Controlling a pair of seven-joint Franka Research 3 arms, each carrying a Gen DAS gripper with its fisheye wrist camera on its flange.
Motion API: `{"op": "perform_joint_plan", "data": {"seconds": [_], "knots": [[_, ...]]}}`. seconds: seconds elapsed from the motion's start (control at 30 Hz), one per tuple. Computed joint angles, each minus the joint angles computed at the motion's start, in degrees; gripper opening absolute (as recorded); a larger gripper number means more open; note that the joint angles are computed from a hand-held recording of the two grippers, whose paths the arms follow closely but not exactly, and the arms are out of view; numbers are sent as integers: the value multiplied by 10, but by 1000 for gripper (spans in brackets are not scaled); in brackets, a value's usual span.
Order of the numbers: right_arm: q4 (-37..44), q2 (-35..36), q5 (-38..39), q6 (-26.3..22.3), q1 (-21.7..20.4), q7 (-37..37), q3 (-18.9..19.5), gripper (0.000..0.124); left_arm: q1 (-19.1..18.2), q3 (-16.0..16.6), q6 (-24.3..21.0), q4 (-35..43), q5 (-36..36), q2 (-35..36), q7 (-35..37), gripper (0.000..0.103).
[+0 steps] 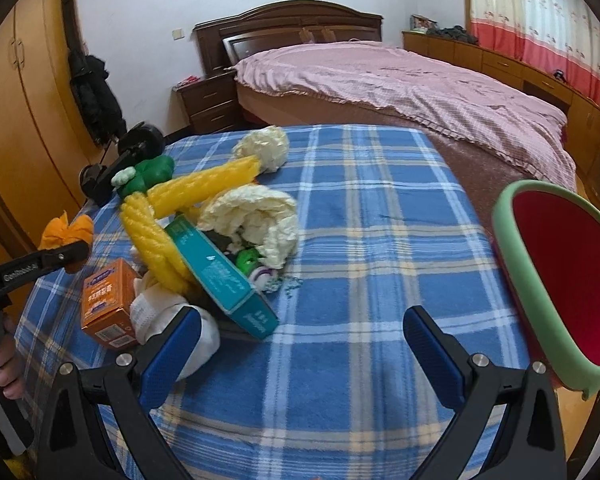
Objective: Collect trash
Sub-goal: 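Grasp the teal box with the right gripper while the left gripper holds the orange net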
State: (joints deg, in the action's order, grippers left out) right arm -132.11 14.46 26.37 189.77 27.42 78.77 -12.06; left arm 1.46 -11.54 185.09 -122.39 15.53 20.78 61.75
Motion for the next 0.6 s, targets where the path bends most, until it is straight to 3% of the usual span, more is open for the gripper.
{"op": "perform_joint_plan", "data": {"seconds": [0.1,0.23,0.33,0.47,0.6], "knots": [[11,9,-8,-4,-7,-2,12,103,17,-10,7,-15,-1,-10,1,19],[21,15,-23,4,-73,6,82,96,29,-17,22,-32,2,-20,-2,19],[26,18,-36,5,-118,13,127,89,54,-39,31,-38,10,-19,-2,19],[31,21,-50,4,-148,21,157,77,113,-97,33,-35,29,-6,0,19],[38,29,-69,-5,-229,37,236,58,176,-160,30,-28,51,14,9,19]]}}
